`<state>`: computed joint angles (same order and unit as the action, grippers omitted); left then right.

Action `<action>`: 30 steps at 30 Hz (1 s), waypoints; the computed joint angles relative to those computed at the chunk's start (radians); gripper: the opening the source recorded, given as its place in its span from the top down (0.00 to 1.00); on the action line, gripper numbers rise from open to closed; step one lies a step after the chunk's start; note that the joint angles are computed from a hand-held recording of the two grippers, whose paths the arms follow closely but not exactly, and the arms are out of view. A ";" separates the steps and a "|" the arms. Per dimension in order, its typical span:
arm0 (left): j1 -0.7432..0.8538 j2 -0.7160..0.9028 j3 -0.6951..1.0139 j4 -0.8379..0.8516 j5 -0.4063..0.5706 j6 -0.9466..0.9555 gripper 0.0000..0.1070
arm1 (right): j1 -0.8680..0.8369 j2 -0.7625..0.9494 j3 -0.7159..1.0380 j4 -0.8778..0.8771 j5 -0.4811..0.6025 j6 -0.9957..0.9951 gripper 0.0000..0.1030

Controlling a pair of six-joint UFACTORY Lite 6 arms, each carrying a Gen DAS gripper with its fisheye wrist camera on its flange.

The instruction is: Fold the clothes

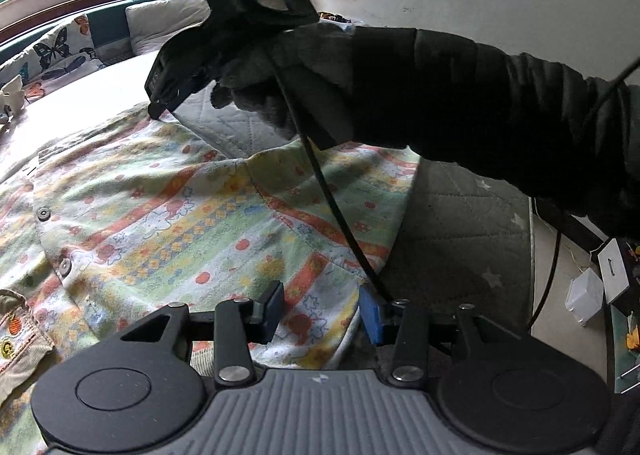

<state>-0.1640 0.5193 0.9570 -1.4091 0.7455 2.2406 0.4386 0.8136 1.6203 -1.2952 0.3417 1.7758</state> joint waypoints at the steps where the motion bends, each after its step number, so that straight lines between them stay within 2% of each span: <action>1: 0.000 0.004 0.003 0.000 0.001 0.003 0.58 | 0.003 0.014 0.021 0.023 0.013 -0.031 0.98; 5: 0.005 0.007 0.002 -0.003 0.006 0.015 0.58 | 0.022 0.094 0.142 0.099 0.107 -0.158 0.99; 9: -0.002 0.005 -0.001 -0.010 -0.002 0.016 0.58 | 0.019 0.116 0.192 0.173 0.137 -0.244 0.96; 11: -0.003 0.004 -0.002 -0.015 -0.004 0.017 0.58 | 0.014 0.080 0.159 0.194 0.124 -0.264 0.93; 18: -0.009 -0.051 -0.053 -0.071 -0.046 0.053 0.53 | 0.085 -0.227 -0.173 0.093 0.192 -0.159 0.88; 20: -0.001 -0.077 -0.074 -0.092 -0.051 0.073 0.51 | 0.116 -0.341 -0.309 0.058 0.222 -0.101 0.79; 22: 0.009 -0.103 -0.098 -0.124 -0.050 0.102 0.47 | 0.150 -0.463 -0.463 0.018 0.249 -0.017 0.76; 30: 0.046 -0.167 -0.160 -0.255 -0.065 0.176 0.40 | 0.334 -0.838 -1.013 0.050 0.473 0.327 0.68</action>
